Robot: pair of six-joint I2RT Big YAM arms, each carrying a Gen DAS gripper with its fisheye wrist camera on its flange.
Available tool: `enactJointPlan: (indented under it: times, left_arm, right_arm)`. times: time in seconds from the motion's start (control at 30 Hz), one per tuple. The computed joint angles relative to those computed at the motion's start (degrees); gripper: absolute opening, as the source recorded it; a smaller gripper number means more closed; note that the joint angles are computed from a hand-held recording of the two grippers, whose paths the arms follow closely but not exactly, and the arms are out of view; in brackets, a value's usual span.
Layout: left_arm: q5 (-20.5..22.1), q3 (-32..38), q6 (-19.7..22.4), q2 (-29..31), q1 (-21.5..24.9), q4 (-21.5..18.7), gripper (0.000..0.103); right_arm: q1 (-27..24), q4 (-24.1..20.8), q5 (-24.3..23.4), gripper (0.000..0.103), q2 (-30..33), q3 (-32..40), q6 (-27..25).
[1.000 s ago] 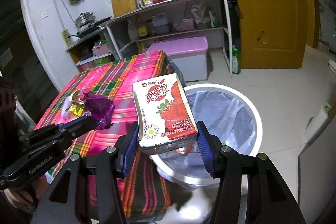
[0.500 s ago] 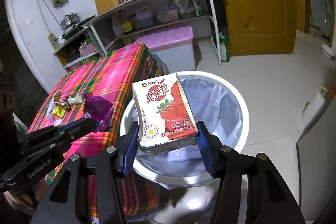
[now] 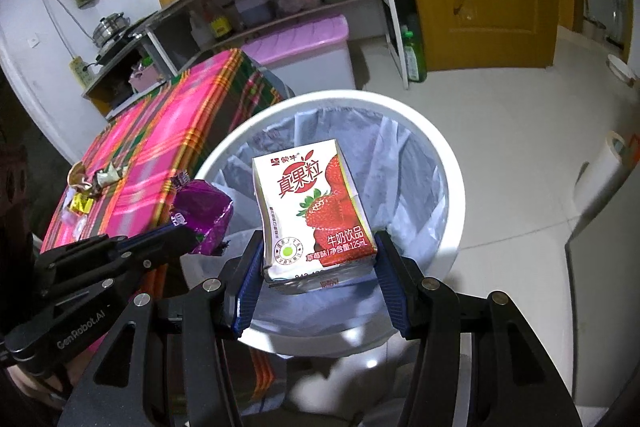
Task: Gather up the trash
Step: 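Carry the strawberry carton and purple bag over the bin and open both grippers, then move both grippers back from the bin to the table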
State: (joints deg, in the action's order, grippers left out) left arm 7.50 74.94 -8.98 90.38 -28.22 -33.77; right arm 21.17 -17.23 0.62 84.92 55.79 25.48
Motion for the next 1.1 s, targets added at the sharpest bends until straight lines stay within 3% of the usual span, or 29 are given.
enactJointPlan:
  times: [0.47, 1.1]
  left_arm:
    - [1.1, 2.1, 0.2, 2.6, 0.4, -2.7, 0.011]
    - [1.7, -5.6, -2.6, -7.8, 2.3, 2.6, 0.011]
  right_arm:
    - [-0.6, -0.3, -0.1, 0.054, 0.1, 0.0, -0.3]
    - [4.8, 0.1, 4.2, 0.054, -6.7, -0.9, -2.6]
